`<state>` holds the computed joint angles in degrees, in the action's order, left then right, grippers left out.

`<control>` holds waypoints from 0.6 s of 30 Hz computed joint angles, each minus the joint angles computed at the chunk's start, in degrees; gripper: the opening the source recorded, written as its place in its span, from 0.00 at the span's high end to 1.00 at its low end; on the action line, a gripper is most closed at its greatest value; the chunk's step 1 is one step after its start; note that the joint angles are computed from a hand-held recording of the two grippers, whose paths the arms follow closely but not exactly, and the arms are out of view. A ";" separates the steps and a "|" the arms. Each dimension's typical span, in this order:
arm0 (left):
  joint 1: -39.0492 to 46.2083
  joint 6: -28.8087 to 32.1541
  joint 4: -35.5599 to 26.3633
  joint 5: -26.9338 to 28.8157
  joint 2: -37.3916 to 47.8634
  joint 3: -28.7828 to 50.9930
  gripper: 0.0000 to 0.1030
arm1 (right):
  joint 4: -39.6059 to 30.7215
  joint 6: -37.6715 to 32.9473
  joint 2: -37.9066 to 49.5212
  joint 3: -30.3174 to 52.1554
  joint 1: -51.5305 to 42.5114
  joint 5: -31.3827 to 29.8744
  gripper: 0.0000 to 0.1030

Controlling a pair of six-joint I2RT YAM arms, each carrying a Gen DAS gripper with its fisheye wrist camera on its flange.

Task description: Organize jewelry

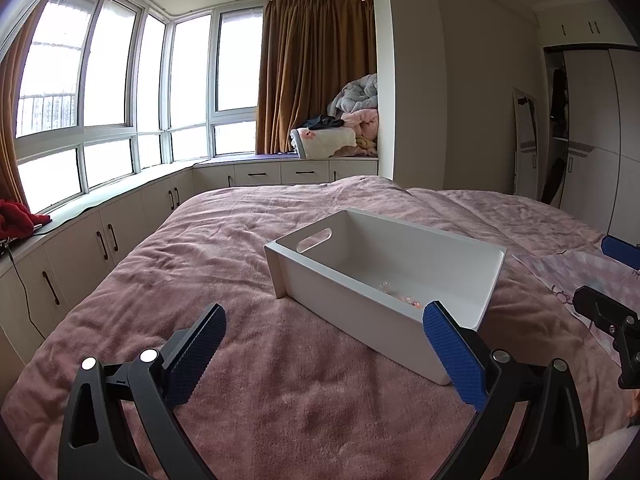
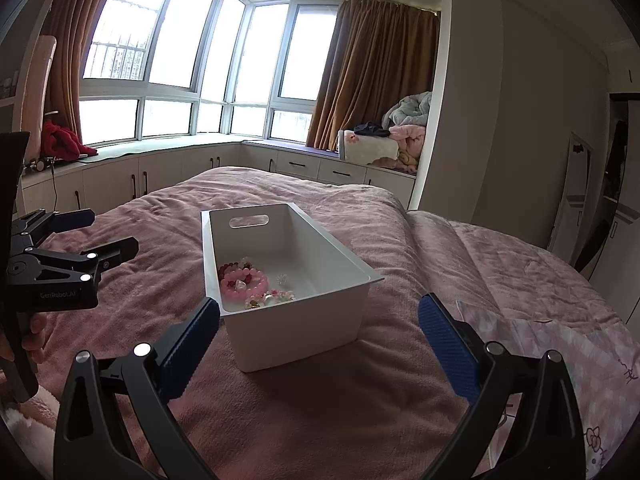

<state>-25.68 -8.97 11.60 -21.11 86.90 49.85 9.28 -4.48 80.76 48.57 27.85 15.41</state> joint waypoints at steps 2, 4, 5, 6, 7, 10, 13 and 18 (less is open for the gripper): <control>-0.04 -0.08 -0.13 -0.12 0.14 0.09 0.03 | -0.08 0.27 0.01 -0.03 -0.01 0.02 0.05; -0.16 -0.06 -0.22 -0.23 0.18 0.11 0.03 | -0.16 0.41 0.02 -0.03 0.06 0.13 0.05; -0.05 -0.06 -0.16 -0.09 0.13 0.13 0.03 | -0.21 0.41 -0.02 -0.04 0.07 0.12 0.05; -0.08 -0.05 -0.17 0.03 0.16 0.09 0.03 | -0.25 0.35 -0.04 -0.02 0.03 0.10 0.05; -0.09 -0.03 -0.30 0.09 0.22 0.15 0.03 | -0.25 0.35 -0.04 -0.02 0.03 0.10 0.05; 0.00 0.03 -0.15 0.21 0.27 -0.07 0.03 | 0.01 0.12 0.02 -0.20 -0.14 0.04 0.05; 0.00 0.00 0.06 0.32 0.20 -0.36 0.03 | 0.03 0.17 0.01 -0.28 -0.17 0.04 0.05; -0.08 0.03 0.01 0.24 0.29 -0.37 0.03 | 0.12 0.44 0.24 -0.34 -0.53 -0.28 0.05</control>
